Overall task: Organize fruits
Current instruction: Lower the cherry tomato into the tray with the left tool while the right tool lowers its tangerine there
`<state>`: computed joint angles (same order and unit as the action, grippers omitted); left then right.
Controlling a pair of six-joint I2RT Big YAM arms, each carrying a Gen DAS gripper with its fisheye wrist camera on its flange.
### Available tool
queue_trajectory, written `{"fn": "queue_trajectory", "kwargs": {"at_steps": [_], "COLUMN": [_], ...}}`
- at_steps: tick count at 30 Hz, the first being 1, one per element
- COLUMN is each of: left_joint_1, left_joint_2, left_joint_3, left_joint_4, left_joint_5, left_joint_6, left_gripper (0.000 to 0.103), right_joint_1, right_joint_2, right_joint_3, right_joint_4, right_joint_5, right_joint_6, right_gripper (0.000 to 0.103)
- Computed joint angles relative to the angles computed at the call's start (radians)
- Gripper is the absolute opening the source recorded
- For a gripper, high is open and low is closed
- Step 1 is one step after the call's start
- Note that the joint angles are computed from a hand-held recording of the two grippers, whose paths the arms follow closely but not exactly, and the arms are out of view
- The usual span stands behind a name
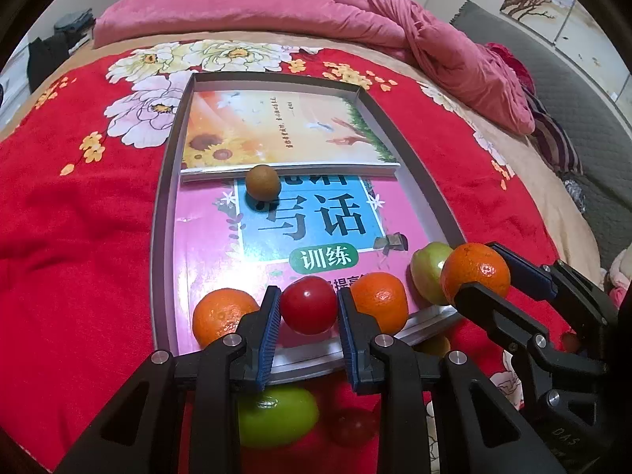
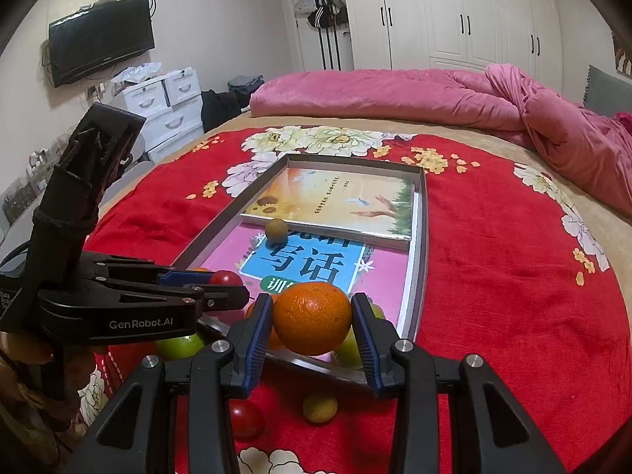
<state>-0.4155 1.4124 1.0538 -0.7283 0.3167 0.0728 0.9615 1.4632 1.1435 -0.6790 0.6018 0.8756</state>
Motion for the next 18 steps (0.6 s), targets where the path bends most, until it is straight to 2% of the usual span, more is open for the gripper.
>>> {"fn": "queue_trajectory", "kwargs": {"at_steps": [18], "left_joint_1": [-0.012], "left_joint_2": [-0.001], "left_joint_3": [-0.002], "left_joint_4": [-0.001], "left_joint_5": [-0.015], "left_joint_6": [0.007], "left_gripper": [0.029], "right_joint_1": [-0.003], "right_joint_2": [0.028], "right_joint_3": [0.018], "right_joint_4": [-0.014], "right_joint_5": [-0.015], "right_joint_6": [-0.022], "right_gripper": [0.041]}}
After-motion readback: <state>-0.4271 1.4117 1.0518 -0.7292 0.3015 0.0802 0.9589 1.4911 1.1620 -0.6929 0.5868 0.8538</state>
